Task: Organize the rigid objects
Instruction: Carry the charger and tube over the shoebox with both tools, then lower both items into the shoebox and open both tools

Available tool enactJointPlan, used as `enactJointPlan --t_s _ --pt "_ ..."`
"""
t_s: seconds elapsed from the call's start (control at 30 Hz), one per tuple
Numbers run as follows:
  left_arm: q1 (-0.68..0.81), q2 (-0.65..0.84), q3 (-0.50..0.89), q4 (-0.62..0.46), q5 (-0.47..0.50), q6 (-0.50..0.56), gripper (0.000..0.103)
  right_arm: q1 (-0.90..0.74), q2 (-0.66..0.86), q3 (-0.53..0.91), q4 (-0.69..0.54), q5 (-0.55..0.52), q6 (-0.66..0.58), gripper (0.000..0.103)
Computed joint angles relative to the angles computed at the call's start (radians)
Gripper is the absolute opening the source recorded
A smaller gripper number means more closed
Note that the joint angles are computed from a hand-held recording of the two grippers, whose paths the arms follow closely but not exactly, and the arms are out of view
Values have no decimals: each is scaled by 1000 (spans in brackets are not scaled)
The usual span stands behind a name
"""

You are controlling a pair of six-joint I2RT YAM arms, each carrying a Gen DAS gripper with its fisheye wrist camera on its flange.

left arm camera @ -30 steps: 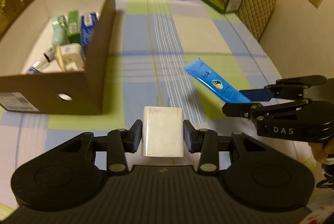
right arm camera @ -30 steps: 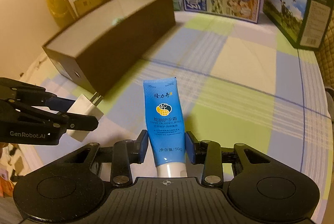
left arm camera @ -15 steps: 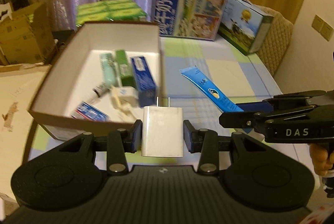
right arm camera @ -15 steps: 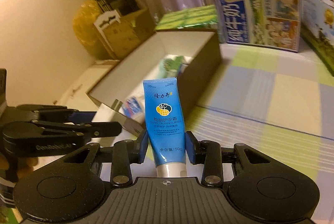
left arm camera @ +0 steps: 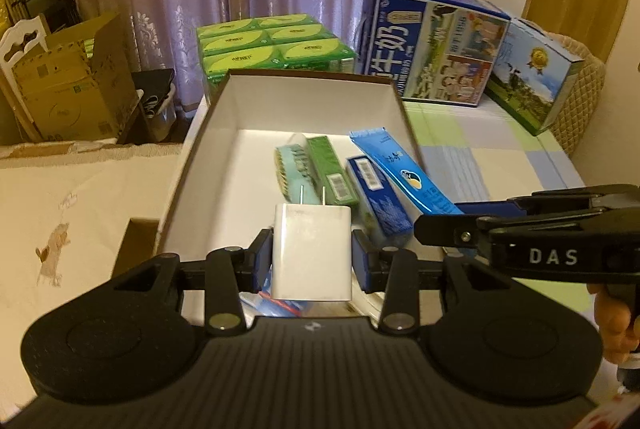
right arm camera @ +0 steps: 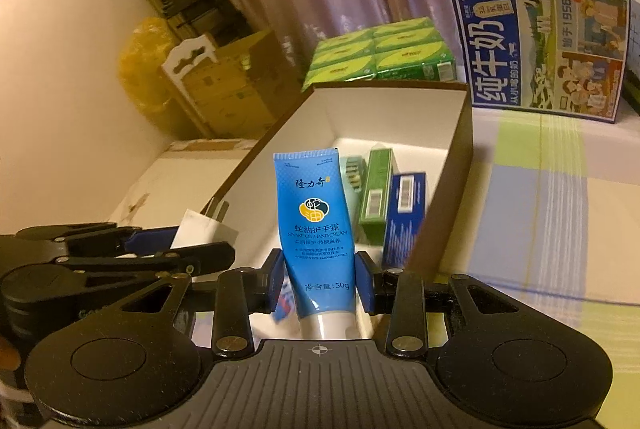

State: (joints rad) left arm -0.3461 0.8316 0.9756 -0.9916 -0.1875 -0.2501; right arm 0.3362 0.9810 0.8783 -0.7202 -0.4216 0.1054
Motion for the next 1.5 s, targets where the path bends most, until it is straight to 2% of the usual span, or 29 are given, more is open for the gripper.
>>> enactJointPlan --t_s 0.17,0.33,0.5,0.67,0.9,1.27,1.4,1.5 --pt "237 132 -1 114 168 192 36 98 148 36 117 137 77 34" --pt "347 311 25 214 240 295 36 129 289 86 179 237 101 34" --pt "389 467 69 291 261 357 36 120 405 143 212 286 109 34" --pt "408 599 128 333 264 393 36 116 507 209 224 313 107 34" --pt "418 735 204 368 277 427 36 116 576 251 235 343 105 34" --pt "399 814 252 422 279 461 37 107 635 300 237 369 82 34" --pt "407 824 263 427 300 466 45 108 649 309 247 377 71 35" --pt "411 822 263 426 312 465 47 109 654 306 268 375 73 35"
